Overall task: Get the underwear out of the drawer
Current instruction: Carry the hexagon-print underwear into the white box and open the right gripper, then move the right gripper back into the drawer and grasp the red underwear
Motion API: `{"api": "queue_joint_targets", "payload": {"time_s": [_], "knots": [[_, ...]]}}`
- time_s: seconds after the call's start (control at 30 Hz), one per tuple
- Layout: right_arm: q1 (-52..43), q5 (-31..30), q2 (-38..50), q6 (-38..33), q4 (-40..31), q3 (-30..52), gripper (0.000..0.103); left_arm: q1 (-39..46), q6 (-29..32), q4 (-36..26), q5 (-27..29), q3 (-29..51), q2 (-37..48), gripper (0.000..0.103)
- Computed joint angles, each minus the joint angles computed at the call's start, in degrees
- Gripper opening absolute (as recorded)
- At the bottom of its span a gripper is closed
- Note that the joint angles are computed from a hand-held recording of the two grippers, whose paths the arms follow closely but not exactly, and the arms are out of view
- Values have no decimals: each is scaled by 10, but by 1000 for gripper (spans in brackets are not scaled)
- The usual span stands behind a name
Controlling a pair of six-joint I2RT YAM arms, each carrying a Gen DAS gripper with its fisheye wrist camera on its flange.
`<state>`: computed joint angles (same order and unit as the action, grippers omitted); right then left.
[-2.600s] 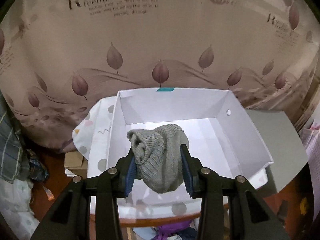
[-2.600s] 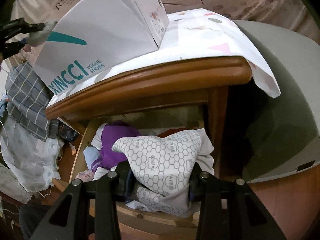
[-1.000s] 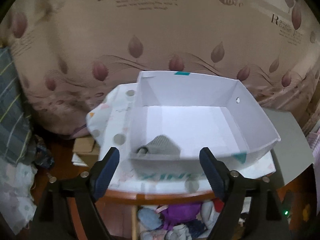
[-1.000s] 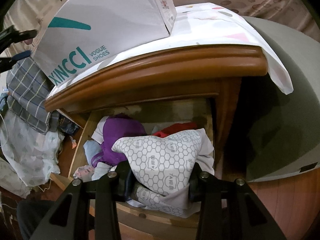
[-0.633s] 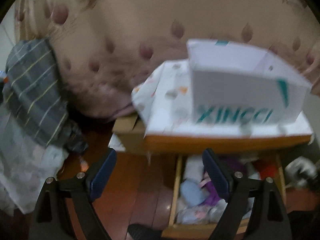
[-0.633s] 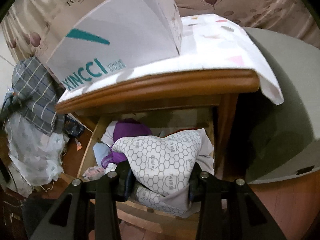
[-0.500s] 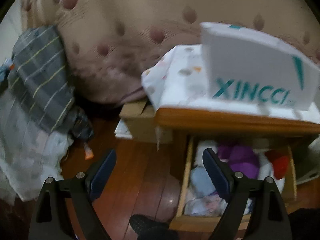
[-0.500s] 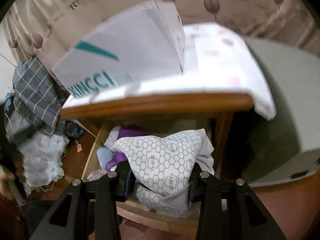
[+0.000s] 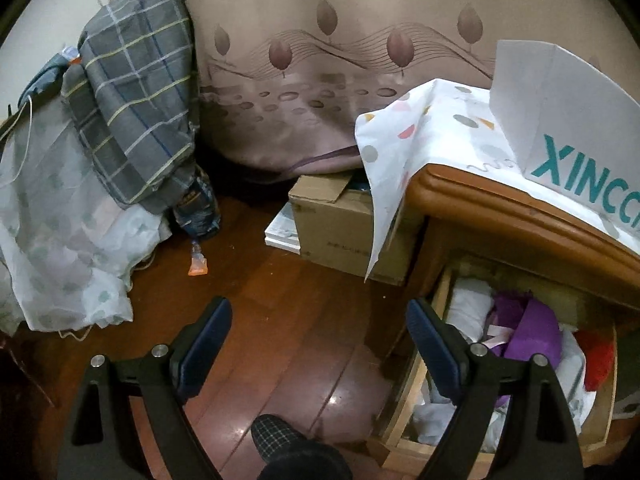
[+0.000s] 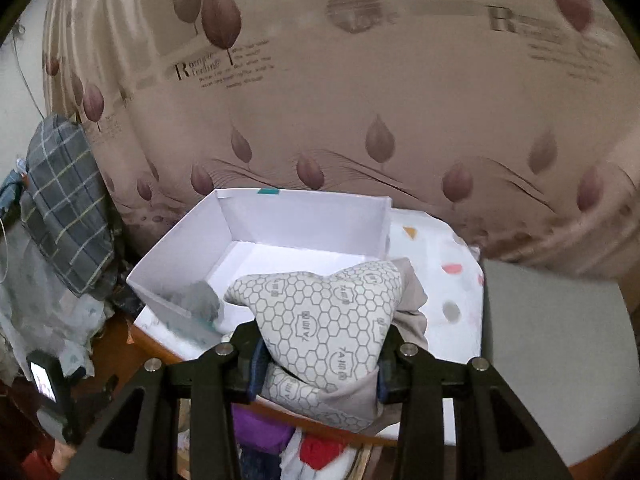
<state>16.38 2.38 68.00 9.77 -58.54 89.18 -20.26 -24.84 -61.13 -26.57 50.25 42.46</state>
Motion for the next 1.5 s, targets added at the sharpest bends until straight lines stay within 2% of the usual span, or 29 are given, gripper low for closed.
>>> {"api": "queue_joint_targets", "payload": {"time_s": [0.1, 0.17, 0.37, 0.83, 0.97, 1.23, 1.5], "knots": [[42, 53, 84, -13, -13, 74, 40, 39, 15, 11, 35, -5, -4, 87], [51, 61, 127, -19, -24, 105, 40, 41, 16, 9, 28, -7, -6, 87], [82, 108, 204, -39, -45, 141, 40, 71, 31, 7, 62, -9, -1, 87], [78, 113, 245, -23, -51, 112, 45, 81, 37, 14, 73, -11, 1, 88], [70, 106, 241, -14, -41, 99, 50, 79, 36, 12, 74, -11, 1, 88], [68, 94, 210, -1, -39, 89, 68, 63, 33, 10, 68, -13, 5, 88], [69, 99, 186, -8, -69, 115, 72, 54, 27, 9, 65, -14, 6, 88]]}}
